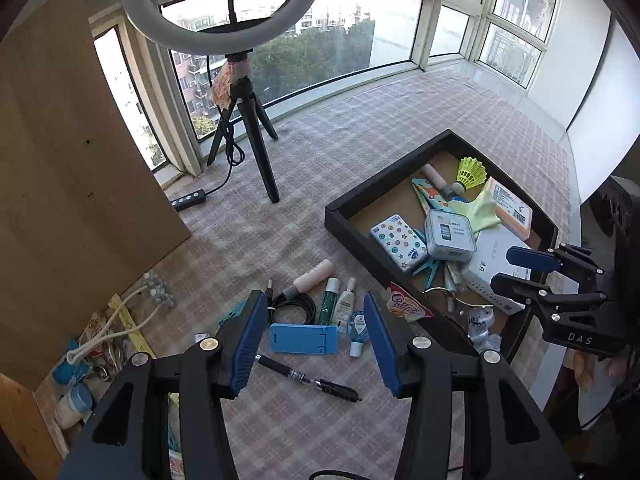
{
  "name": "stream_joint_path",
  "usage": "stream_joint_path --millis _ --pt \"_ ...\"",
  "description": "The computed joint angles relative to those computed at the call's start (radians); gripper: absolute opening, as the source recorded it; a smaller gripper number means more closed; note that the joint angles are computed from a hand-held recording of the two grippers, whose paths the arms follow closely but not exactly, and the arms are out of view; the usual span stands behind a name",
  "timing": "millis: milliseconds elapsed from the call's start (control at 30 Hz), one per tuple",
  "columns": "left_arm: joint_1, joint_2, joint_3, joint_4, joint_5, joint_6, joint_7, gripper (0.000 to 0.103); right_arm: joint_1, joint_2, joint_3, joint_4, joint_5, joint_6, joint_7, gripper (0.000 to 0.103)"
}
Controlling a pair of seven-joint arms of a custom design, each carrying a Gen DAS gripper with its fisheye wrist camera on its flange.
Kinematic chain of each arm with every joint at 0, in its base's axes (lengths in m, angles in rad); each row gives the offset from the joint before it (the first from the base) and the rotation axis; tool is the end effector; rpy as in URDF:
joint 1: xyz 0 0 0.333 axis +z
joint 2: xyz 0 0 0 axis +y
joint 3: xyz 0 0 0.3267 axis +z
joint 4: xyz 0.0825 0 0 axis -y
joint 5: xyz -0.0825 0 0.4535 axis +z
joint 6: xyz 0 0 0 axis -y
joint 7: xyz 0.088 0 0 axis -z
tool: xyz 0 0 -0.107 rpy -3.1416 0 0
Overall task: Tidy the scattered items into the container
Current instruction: 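Move both open tools back over the remaining items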
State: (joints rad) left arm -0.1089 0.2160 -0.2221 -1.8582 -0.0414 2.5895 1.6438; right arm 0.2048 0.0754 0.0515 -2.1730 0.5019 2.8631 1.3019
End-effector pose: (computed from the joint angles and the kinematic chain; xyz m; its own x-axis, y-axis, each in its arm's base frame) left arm 0.6805 -0.2238 0.4417 -0.3608 -0.9314 0.0472 -0.8162 0.2909 -0.4992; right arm 0.6271 0.1366 0.3905 0.1546 -0.9593 -0.2364 -0.8246 0.0065 -0.5657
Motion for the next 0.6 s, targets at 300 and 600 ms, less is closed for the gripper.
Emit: stream_joint_path --millis 300,600 --pt "-0.017 -0.050 0.057 -0.182 0.125 -0.002 -0.420 0.048 -0.004 0.129 0.027 0.150 0.118 -0.292 -0.081 0.050" --pt "-0.025 0.065 0.037 -0.136 0.163 0.008 -0.562 0.048 0.033 0.264 0.015 0.269 0.009 -0.322 0.135 0.050"
